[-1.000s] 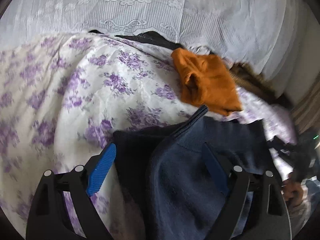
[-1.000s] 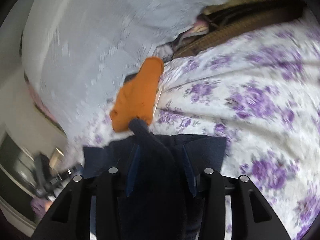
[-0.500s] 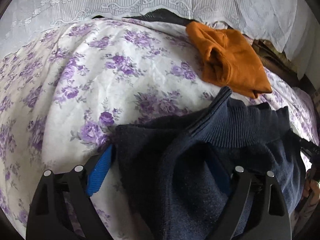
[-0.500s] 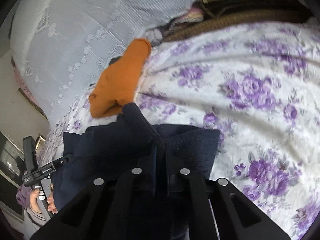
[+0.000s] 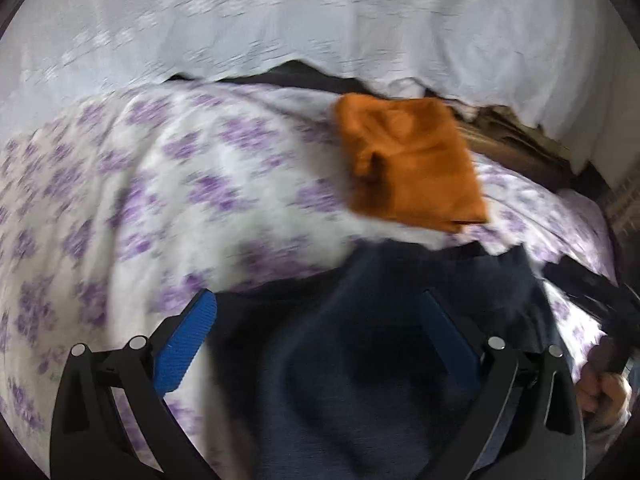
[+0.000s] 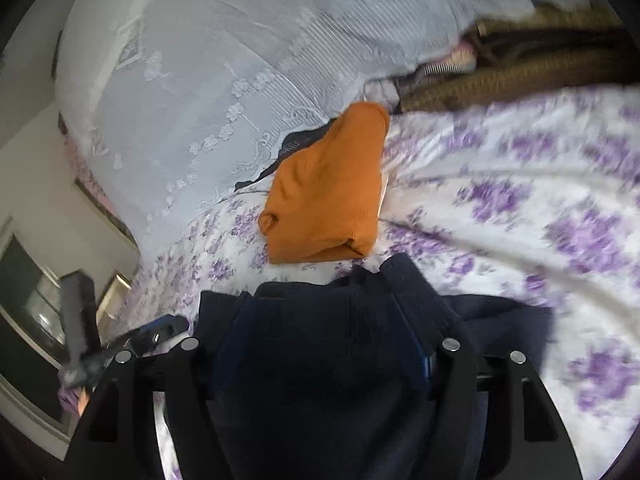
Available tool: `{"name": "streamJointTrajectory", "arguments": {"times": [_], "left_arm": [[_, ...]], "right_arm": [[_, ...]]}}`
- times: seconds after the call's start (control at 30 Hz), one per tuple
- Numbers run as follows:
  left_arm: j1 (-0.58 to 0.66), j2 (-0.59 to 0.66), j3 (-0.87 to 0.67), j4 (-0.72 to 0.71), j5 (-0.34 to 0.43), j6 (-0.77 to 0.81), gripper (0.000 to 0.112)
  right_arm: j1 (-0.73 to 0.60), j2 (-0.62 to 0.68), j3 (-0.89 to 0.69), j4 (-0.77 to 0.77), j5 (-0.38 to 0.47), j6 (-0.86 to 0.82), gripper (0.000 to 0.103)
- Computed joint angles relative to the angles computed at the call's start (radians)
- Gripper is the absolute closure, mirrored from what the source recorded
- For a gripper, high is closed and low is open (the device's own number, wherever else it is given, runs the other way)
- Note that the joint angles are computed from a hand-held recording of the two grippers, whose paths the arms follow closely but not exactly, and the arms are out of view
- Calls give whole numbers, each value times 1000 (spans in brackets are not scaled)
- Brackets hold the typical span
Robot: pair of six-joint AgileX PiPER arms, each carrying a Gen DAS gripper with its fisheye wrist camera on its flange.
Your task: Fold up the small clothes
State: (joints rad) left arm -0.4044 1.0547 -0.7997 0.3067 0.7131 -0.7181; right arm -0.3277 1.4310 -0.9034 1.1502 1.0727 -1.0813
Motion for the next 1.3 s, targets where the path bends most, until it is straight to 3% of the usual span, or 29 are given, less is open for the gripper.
{"name": "streamJointTrajectory", "arguments": {"times": [0.07,0.13,0.23,0.27,0.33,0.5,0.63,0.7,0.77,0.87,1.0,1.13,1.23,1.3], "left_arm": [[-95,71,-41,162,54,-130,13],[-87,174,-56,229,69,-208,13],[113,250,-32,39,-17,-52,13],[180,242,4,-56,-86,29,13],[225,197,16,-127,-103,107,13],[143,151,10,-7,-31,-13,13],[13,144,-8,177,40,-157,13],[30,227,-20,138,42,-109,13],[98,210,15,42,-31,-33,13],[122,153,8,-9,8,-3,13],[-47,54,27,101,106,-128,13],[-358,100,68,308,238,-397,13],[-514,107,130,486,304,-622,13],[-523,98,122,473,324,-624,13]], "right_arm": [[-2,44,5,13,-18,11,34],[-38,110,-6,15,1,5,35],[-108,201,-36,72,120,-7,39],[-114,199,-31,80,120,-17,39],[-108,183,-16,86,103,-28,39],[-61,-10,41,30,-5,-53,30],[98,-90,66,-112,-173,-15,15],[186,-31,58,-216,-244,50,14],[193,-55,81,-204,-272,25,13],[176,-119,98,-193,-275,48,13],[199,-227,158,-240,-292,69,13],[358,-334,229,-490,-418,259,11],[482,-387,325,-678,-572,411,10],[452,-404,315,-659,-532,404,10]]}}
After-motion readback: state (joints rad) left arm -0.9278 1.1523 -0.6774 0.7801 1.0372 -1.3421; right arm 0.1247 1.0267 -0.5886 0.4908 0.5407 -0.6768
